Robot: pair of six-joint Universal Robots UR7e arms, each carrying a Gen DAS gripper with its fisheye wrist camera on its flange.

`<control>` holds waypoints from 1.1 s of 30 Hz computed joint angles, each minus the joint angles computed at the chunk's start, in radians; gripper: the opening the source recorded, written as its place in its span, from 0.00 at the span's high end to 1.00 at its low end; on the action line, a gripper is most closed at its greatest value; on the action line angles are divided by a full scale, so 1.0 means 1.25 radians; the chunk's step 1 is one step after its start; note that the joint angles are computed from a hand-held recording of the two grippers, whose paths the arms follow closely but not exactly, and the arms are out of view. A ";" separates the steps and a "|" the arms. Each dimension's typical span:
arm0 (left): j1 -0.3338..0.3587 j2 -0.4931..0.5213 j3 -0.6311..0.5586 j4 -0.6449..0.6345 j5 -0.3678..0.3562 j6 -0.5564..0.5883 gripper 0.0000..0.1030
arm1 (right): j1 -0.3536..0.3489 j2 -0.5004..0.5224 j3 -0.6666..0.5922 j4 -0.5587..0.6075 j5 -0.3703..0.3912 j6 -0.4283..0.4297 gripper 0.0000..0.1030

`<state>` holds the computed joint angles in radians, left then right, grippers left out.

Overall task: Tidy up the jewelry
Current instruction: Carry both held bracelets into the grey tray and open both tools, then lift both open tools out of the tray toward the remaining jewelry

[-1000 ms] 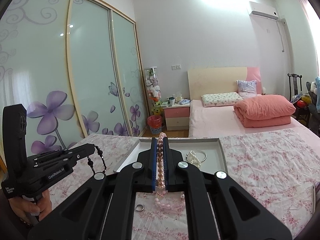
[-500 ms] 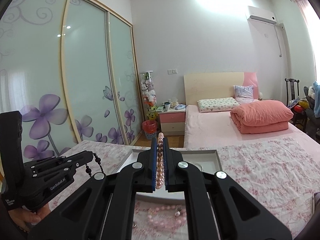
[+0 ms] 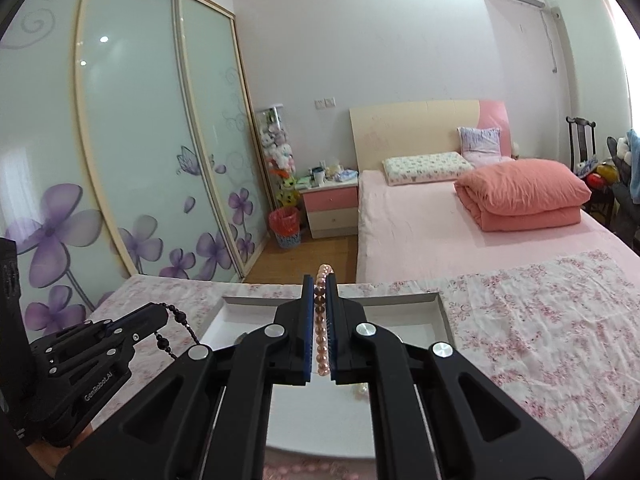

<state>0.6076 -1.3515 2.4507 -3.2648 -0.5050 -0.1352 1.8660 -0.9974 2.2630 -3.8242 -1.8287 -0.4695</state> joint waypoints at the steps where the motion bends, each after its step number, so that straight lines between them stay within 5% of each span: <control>1: 0.010 0.012 -0.009 -0.016 -0.008 0.012 0.95 | -0.003 0.004 -0.006 0.004 0.000 0.000 0.94; 19: 0.109 0.098 -0.082 -0.074 -0.077 0.075 0.95 | -0.024 0.059 -0.092 0.089 -0.034 0.030 0.94; 22: 0.121 0.098 -0.085 -0.071 -0.095 0.074 0.89 | -0.026 0.064 -0.097 0.108 -0.042 0.039 0.93; 25: 0.124 0.094 -0.082 -0.076 -0.090 0.070 0.76 | -0.032 0.059 -0.095 0.128 -0.040 0.053 0.78; 27: 0.128 0.081 -0.079 -0.066 -0.086 0.056 0.76 | -0.035 0.056 -0.088 0.104 -0.037 0.054 0.61; 33: 0.126 0.048 -0.066 -0.032 -0.064 0.018 0.74 | -0.037 0.042 -0.074 0.087 -0.041 0.056 0.61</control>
